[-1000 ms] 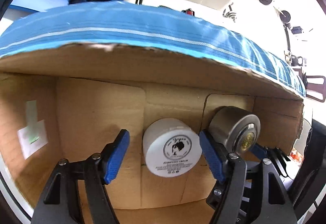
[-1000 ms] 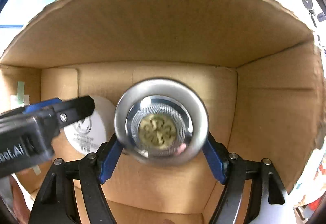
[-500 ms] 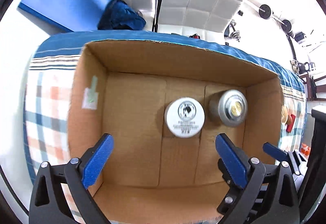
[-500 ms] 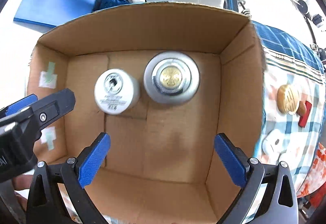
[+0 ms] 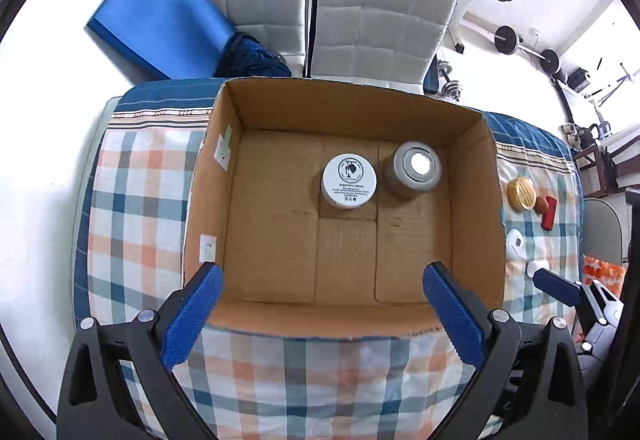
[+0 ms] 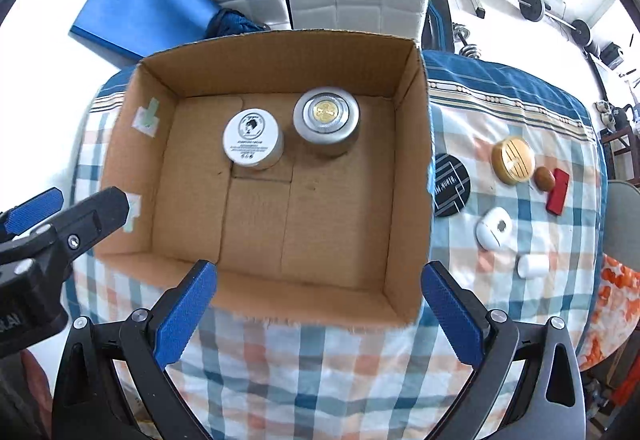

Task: Organize rigid objects
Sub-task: 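Lower both held items into the box and open both tools, then grasp the gold tin with the left tool while the right tool grasps the red block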

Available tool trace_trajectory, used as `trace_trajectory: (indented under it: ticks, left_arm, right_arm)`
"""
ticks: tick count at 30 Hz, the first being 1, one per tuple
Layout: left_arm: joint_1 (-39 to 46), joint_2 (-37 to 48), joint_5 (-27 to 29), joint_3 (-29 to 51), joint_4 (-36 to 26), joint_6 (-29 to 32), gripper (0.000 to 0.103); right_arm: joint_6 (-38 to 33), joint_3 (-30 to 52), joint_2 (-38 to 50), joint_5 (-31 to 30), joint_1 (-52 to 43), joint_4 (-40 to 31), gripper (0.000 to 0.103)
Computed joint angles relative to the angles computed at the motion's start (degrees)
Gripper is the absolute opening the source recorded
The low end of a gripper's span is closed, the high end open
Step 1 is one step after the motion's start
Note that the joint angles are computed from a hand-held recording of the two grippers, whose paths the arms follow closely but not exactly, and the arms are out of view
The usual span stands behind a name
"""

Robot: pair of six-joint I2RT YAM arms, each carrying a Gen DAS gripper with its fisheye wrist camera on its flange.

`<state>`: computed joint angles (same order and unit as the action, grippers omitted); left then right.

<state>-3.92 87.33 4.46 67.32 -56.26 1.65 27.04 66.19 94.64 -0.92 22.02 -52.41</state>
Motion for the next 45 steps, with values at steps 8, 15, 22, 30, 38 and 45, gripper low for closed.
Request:
trace_trajectory:
  ticks: [8, 15, 22, 30, 38, 45]
  left_arm:
    - [0.5, -11.0, -1.6, -5.0, -3.9, -0.3, 0.103]
    - [-1.0, -14.2, -0.4, -3.3, -6.5, -2.9, 0.103]
    - [-14.4, -11.1, -1.7, 2.0, -6.4, -10.8, 0.103]
    - [-32.5, 6.5, -2.3, 14.4, -2.0, -19.4, 0.103]
    - [-40.0, 32.6, -2.4, 36.2, -2.9, -22.6, 0.103]
    - [-41.3, 56.3, -3.9, 61.5, -10.3, -22.6, 0.103]
  right_arm:
    - [2.7, -5.1, -12.4, 2.4, 4.4, -2.9, 0.103]
    - [2.5, -7.1, -18.2, -0.3, 3.3, -4.7, 0.103]
    - [-5.6, -8.8, -23.9, -3.3, -11.5, -8.6, 0.103]
    - [-24.3, -8.6, -20.5, -4.8, -39.8, -9.1, 0.103]
    - [-36.3, -0.7, -0.2, -3.2, -59.5, 0.1, 0.103]
    - [-36.0, 11.3, 21.0, -3.0, -64.0, 3.8, 0.098]
